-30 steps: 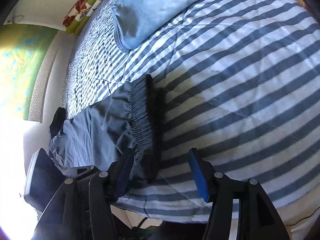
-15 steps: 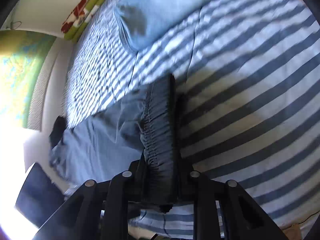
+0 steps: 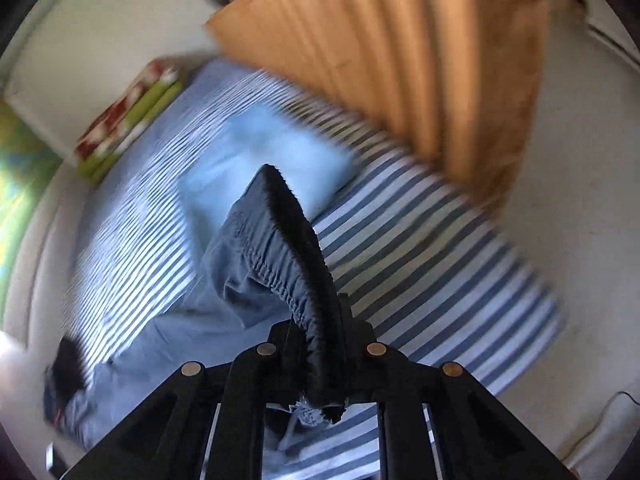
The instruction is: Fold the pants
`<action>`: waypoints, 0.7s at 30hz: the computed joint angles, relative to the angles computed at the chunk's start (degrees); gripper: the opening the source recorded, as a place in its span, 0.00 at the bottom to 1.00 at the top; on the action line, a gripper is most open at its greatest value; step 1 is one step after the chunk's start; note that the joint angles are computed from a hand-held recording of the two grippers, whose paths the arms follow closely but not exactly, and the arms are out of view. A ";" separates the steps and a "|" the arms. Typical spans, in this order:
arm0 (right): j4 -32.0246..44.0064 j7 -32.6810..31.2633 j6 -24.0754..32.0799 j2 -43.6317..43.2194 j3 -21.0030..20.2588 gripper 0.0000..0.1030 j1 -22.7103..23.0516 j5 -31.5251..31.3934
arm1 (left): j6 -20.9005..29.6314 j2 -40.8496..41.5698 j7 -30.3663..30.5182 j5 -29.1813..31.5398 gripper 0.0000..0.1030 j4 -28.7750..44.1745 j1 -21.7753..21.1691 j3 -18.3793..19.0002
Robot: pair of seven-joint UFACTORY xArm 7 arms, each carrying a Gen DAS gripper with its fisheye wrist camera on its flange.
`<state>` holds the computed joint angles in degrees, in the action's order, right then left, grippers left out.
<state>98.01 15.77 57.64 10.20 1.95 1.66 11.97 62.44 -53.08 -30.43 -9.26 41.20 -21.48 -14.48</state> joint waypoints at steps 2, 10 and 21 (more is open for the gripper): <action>3.54 1.99 1.99 2.48 -0.98 0.11 -0.22 -2.89 | 3.43 -4.23 -0.71 0.94 0.54 -1.71 1.40 2.13; 6.81 -2.39 7.61 6.92 1.11 0.11 2.65 -6.25 | 16.95 -18.40 2.37 14.14 0.60 -5.87 17.62 13.05; 7.42 0.03 10.04 5.04 1.41 0.11 6.22 -8.96 | 12.16 -9.12 16.05 15.86 0.60 -5.44 28.77 23.60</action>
<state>105.43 15.80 67.68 15.24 3.36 7.88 3.01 74.60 -62.21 -14.38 6.60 35.76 7.29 9.12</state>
